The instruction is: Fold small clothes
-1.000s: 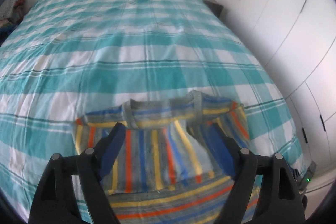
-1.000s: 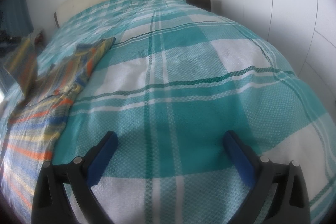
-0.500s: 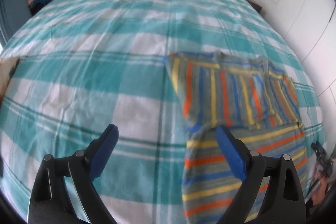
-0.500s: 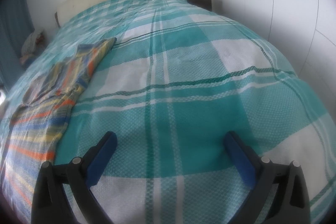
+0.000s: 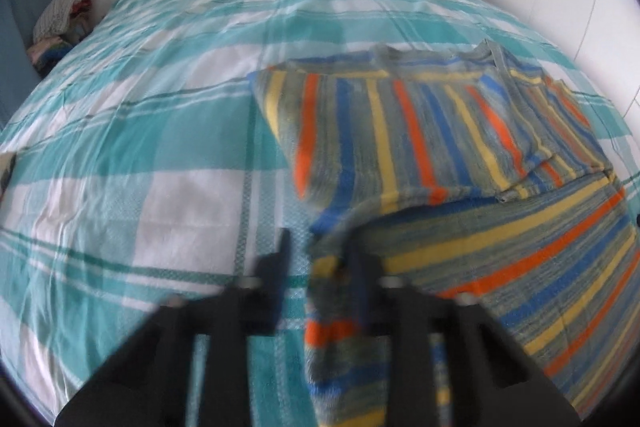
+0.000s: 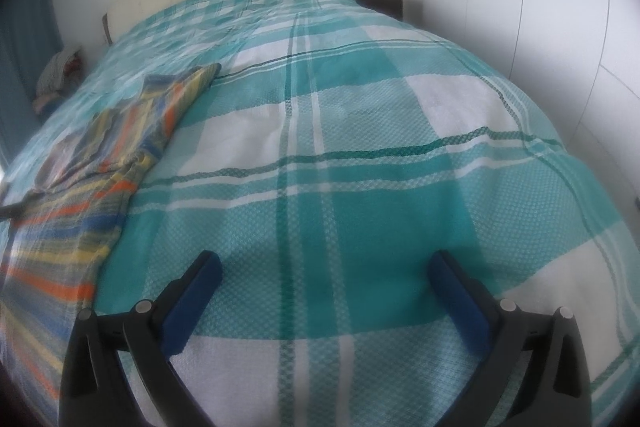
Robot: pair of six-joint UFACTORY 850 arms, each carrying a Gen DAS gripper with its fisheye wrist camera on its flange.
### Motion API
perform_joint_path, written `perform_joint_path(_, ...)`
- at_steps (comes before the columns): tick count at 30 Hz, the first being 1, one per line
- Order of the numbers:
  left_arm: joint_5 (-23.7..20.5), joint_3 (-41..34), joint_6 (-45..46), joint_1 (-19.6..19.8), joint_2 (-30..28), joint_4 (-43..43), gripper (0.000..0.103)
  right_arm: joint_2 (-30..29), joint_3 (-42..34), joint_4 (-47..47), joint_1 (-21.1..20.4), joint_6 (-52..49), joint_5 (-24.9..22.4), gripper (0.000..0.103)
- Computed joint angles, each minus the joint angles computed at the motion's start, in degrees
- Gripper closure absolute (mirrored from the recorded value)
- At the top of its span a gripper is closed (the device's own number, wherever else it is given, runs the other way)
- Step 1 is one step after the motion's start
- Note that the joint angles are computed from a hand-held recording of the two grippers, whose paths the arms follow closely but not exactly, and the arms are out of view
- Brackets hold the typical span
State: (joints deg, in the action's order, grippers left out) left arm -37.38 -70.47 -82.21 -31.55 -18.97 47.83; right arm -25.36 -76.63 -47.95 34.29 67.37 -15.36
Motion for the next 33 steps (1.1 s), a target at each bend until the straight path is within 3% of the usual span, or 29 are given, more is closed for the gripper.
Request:
perform_joint_path(6, 5.54, 6.8, -10.8, 1.38, 4.03, 3.3, 0.099, 0.05, 0.13, -0.08, -0.24, 0.07, 0.48, 0.001)
perform_joint_path(11, 3.34, 5.65, -9.39, 0.69, 3.23, 2.05, 0.09, 0.12, 0.27, -0.66, -0.25, 0.56, 0.38, 0.001)
perform_joint_path(15, -0.2, 7.02, -10.39, -0.64, 5.6, 1.45, 0.03, 0.21, 0.36, -0.46, -0.39, 0.46, 0.8, 0.001)
perform_joint_path(16, -0.9, 8.13, -12.22, -1.33, 6.92, 3.03, 0.025, 0.26, 0.41, -0.42, -0.47, 0.43, 0.96, 0.001)
perform_joint_path(20, -1.79, 13.39, -19.65, -3.02, 12.53, 7.72, 0.02, 0.41, 0.59, -0.55, -0.53, 0.56, 1.05, 0.001)
perform_joint_path(24, 0.65, 18.7, -30.62, -2.02, 16.99, 11.38, 0.017, 0.4, 0.55, -0.69, -0.51, 0.67, 0.94, 0.001)
perform_joint_path(28, 3.97, 20.78, -36.8, 0.04, 18.9, 12.56, 0.017, 0.49, 0.68, -0.99, -0.49, 0.98, 0.96, 0.001)
perform_joint_path(33, 3.33, 21.22, -41.98, -0.35, 19.78, 16.4, 0.014, 0.51, 0.67, -1.07, -0.56, 1.04, 1.05, 0.001)
